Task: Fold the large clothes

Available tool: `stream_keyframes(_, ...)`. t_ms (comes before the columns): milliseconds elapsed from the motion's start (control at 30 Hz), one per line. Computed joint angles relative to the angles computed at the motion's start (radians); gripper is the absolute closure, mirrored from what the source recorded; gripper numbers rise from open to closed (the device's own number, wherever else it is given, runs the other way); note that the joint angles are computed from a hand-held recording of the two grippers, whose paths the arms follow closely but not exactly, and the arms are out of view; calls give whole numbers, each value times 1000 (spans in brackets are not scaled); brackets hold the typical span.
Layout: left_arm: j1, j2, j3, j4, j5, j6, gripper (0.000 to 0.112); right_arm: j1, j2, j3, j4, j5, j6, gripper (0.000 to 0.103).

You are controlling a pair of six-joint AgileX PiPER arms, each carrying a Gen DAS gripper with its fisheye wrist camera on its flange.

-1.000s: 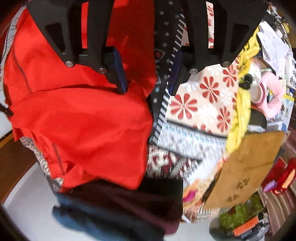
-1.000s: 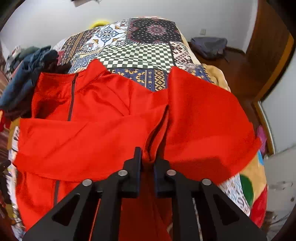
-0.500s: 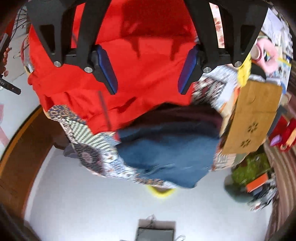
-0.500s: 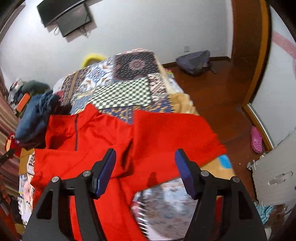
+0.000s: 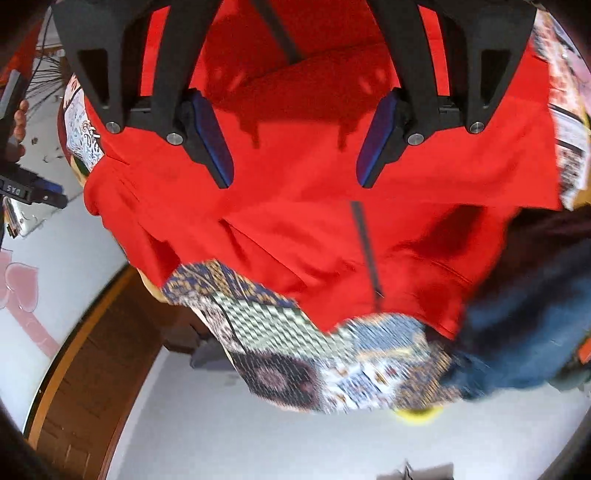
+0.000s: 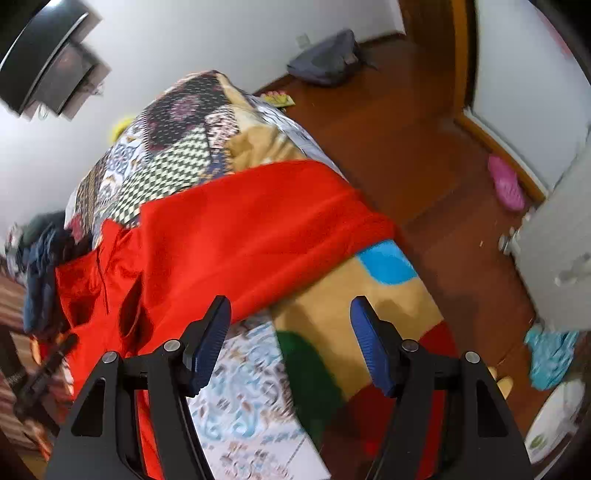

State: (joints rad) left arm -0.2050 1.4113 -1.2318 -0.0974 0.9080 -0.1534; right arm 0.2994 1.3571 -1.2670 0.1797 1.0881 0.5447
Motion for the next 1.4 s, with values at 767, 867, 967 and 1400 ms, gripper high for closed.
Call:
stream_keyframes(767, 97, 121, 75, -193, -60, 82, 44, 55, 72, -95, -237, -142, 213, 96)
stream_keyframes(867, 114, 67, 71, -184, -51, 93, 44, 119, 55, -192, -282, -114, 221, 96)
stream_keyframes(967, 120, 9, 58, -128, -43, 89, 44, 185, 63, -306, -259, -99, 199, 96)
stream_keyframes(1400, 272, -287, 65, -84, 38, 254, 23, 554, 348, -620, -201, -65, 123, 96)
